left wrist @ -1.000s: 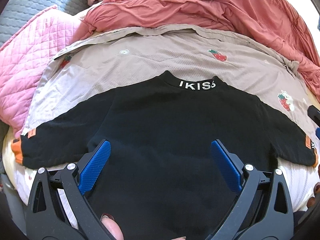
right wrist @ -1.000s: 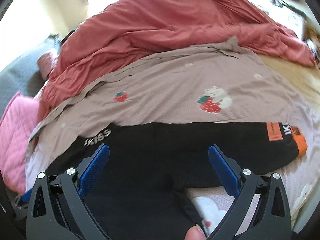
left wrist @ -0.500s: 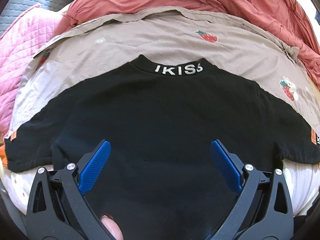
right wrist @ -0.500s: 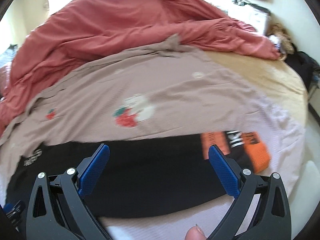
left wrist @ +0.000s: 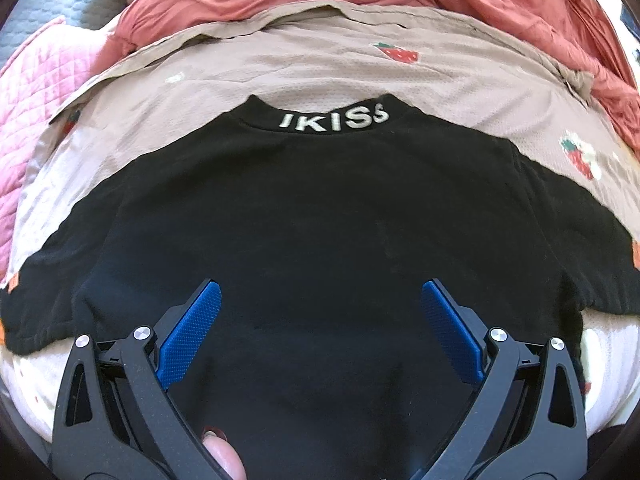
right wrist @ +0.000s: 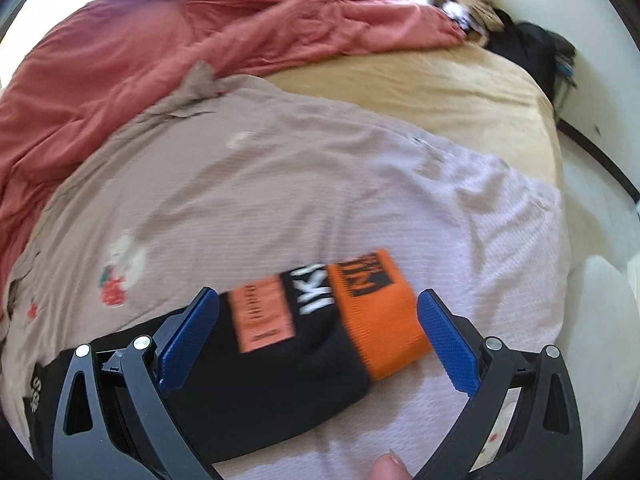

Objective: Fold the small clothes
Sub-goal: 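Move the right tool to the orange sleeve cuff and grasp it, then fold the held sleeve across the shirt body with the right tool, release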

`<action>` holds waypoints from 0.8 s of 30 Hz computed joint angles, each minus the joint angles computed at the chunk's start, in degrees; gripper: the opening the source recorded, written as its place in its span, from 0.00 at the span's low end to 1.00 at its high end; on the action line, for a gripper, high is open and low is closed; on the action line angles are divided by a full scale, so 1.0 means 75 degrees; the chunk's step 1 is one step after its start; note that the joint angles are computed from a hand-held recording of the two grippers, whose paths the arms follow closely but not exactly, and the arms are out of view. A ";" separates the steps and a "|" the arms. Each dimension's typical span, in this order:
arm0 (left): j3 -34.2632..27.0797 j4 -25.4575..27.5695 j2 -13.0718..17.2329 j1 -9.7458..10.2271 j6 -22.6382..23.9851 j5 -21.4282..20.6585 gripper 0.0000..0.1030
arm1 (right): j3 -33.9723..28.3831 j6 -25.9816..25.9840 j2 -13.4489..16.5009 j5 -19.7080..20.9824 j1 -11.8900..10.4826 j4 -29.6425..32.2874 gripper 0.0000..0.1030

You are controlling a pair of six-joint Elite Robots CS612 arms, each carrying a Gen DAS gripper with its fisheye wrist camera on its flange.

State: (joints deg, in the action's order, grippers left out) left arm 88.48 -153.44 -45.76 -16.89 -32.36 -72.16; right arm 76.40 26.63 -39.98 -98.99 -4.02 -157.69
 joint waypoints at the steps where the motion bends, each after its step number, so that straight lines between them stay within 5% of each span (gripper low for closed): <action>1: -0.0039 0.0044 0.0038 -0.0012 0.0052 0.0005 0.91 | -0.0039 0.0123 0.0032 0.0015 -0.0042 0.0191 0.96; 8: -0.0238 0.0204 0.0332 -0.0066 0.0172 0.0060 0.91 | -0.0277 0.0701 0.0264 0.0563 -0.0147 0.0612 0.93; 11: -0.0218 0.0113 0.0329 -0.0058 0.0149 0.0059 0.91 | -0.0286 0.0505 0.0259 0.0484 -0.0086 0.0482 0.39; 14: -0.0183 0.0051 0.0295 -0.0024 0.0117 -0.0042 0.91 | -0.0155 0.0123 0.0179 0.0746 -0.0067 0.0002 0.11; 16: -0.0078 -0.0077 0.0225 0.0012 0.0016 -0.0207 0.91 | -0.0063 -0.0121 0.0131 0.1180 -0.0075 -0.0441 0.07; 19: 0.0107 -0.0311 0.0105 0.0042 -0.0149 -0.0409 0.91 | 0.0075 -0.0445 0.0117 0.2885 -0.0096 -0.1660 0.06; 24: 0.0466 -0.0637 -0.0128 0.0115 -0.0556 -0.0582 0.91 | -0.0066 -0.1503 0.0158 0.4398 0.0179 -0.2111 0.06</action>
